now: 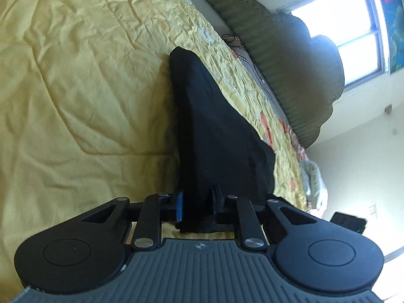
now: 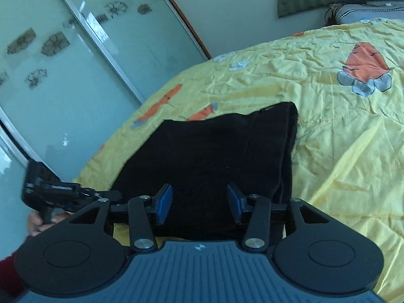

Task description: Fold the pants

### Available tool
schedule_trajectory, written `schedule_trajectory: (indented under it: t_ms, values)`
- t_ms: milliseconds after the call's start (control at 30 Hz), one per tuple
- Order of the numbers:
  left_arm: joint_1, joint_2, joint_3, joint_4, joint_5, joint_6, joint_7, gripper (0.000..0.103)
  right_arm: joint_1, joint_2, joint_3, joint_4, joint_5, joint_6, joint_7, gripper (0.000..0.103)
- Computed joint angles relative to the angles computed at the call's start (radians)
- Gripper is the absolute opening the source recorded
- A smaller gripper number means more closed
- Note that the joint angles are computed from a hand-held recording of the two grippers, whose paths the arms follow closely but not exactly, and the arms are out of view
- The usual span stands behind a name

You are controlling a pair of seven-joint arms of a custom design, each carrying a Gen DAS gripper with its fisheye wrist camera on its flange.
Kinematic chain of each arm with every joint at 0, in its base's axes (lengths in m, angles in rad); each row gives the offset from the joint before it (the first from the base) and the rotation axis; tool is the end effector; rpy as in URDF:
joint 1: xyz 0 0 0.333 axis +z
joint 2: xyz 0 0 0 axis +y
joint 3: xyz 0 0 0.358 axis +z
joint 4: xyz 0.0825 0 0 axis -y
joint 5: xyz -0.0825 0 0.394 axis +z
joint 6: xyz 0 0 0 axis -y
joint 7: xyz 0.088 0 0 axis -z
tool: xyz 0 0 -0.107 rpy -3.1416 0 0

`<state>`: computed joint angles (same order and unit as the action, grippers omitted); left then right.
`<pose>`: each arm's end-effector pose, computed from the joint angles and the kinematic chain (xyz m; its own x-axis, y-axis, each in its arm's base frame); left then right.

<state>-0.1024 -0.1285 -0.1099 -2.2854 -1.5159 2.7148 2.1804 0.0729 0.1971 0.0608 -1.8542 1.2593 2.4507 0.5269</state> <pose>0.5180 -0.0767 0.4771 0.1138 -0.6140 0.7811 -0.7568 -0.5629 -0.3322 0.6557 0.0858 0.4950 0.4619 -0.7276 -0.5072 -0.7276 0.0161 -0.6858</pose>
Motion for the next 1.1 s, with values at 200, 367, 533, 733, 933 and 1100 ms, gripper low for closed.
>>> schedule_trajectory:
  t_ms: [200,367,533,733,933,1100]
  values:
    - [0.041,0.014,-0.046,-0.009,0.119,0.039,-0.154,0.016,0.032,-0.051,0.005,-0.061,0.057,0.090,-0.049,0.058]
    - [0.379,-0.071,-0.464,-0.065,0.412,0.259,-0.380,0.040,0.070,-0.102,0.012,-0.119,0.069,0.237,-0.032,0.059]
    - [0.510,-0.231,-0.605,-0.184,1.182,0.345,-0.944,0.064,0.143,-0.222,0.019,-0.254,0.059,0.351,-0.137,0.060]
    - [0.644,-0.231,-0.781,-0.151,1.520,0.235,-1.163,0.068,0.208,-0.221,0.028,-0.356,-0.265,0.487,0.142,0.067]
    - [0.598,-0.296,-0.761,-0.177,1.594,0.203,-1.256,0.065,0.282,-0.306,0.006,-0.432,-0.276,0.606,0.178,0.078]
    - [0.599,-0.349,-0.793,-0.169,1.688,0.151,-1.333,0.075,0.262,-0.361,0.051,-0.490,-0.434,0.653,0.399,0.086]
